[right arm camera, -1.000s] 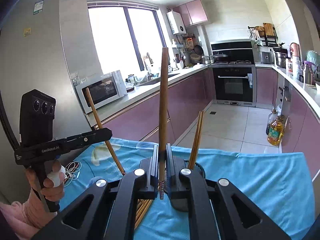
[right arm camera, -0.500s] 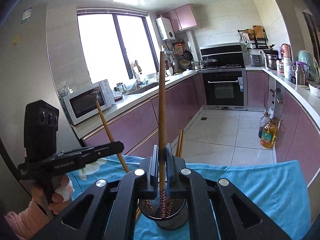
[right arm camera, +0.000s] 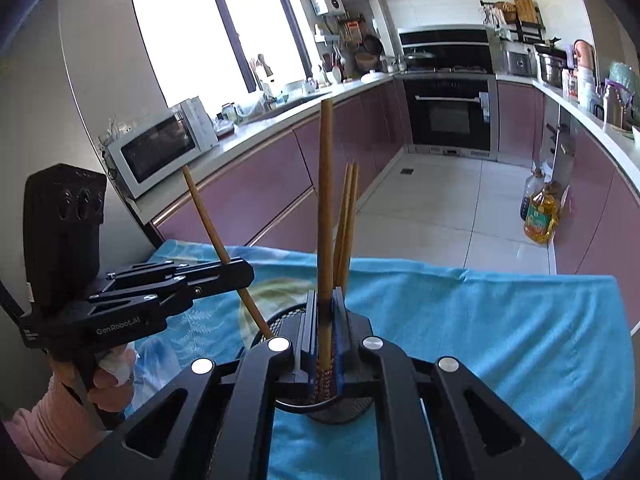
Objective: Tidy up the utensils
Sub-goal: 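Lift the chopstick upright and drop it into the mesh cup, then open the right gripper and return it over the remaining chopsticks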
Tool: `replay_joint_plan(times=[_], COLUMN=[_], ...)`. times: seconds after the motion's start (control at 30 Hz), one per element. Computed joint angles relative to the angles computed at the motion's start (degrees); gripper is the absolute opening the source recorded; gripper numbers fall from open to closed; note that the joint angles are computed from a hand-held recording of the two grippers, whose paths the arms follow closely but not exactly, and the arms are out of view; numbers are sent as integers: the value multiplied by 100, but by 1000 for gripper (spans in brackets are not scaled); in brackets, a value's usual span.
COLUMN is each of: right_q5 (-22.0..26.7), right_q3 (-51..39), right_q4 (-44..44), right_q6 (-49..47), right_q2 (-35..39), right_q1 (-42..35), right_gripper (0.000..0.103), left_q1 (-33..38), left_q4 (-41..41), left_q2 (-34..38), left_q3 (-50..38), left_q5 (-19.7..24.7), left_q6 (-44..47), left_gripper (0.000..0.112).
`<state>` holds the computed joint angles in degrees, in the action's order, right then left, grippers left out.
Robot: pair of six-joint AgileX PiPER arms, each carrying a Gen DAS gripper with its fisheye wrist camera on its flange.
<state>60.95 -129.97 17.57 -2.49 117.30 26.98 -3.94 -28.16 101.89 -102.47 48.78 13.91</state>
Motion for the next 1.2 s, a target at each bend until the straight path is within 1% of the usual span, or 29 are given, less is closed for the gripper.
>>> replay_joint_plan(times=[0.07,0.13,0.2,0.23,0.27,0.37,0.4,0.47,0.5,0.53,0.57,0.63,0.7,0.77,0.87,0.93,1.0,1.1,1.17,1.2], right_q5=[174,136,46,-24,-98,-411,-498,-726,-887,-1042,-1187,-1529,-1716,-1961,-2300,-2371,-2362,-2274,-2185,-2154], right_q3=[-253,-262,-155,-89,-8,388,516,868,1098,1314,1509,1997,2349,2785,3431,3743,3938,4071,4094,4104], right_q4=[-58,-71,-45,-23,3,75,67,78,92,81,83,165,250,289,501,704,671,373,170,92], right_q6=[118,199,273,301,306,286,287,234,194,166,124,11,-145,-307,-665,-898,-891,-654,-429,-312], right_q2=[206,270,225,210,180,-1,-66,-259,-393,-527,-644,-953,-1209,-1508,-1945,-2118,-2177,-2064,-1882,-1788], right_q1=[-3,-26,-64,-84,-105,-134,-128,-119,-113,-101,-91,-65,-11,87,250,365,555,865,1052,1129], right_gripper=[8,8,8,11,12,23,26,26,29,34,36,44,46,47,53,54,55,55,55,55], left_q1=[-40,-56,-83,-106,-120,-72,-64,-105,-133,-143,-149,-145,-155,-153,-146,-122,-155,-77,4,-14], left_q4=[102,141,214,248,255,63,38,211,306,352,396,487,634,872,1192,1295,1649,1655,1542,1710], left_q2=[82,193,247,233,240,119,48,-180,-331,-438,-592,-872,-1218,-1549,-2012,-2204,-2361,-2444,-2482,-2497], left_q3=[-72,-196,-228,-209,-196,97,244,589,809,962,1190,1547,1991,2418,3021,3313,3642,4041,4316,4444], left_q5=[23,91,71,55,31,-138,-227,-475,-630,-725,-879,-1090,-1351,-1564,-1712,-1692,-1718,-1626,-1649,-1689], left_q6=[-59,-113,-184,-230,-248,-96,-74,-197,-227,-223,-208,-214,-216,-298,-478,-479,-723,-689,-588,-766], left_gripper=[7,7,8,8,12,18,23,30,30,30,32,35,41,43,46,47,47,48,47,48])
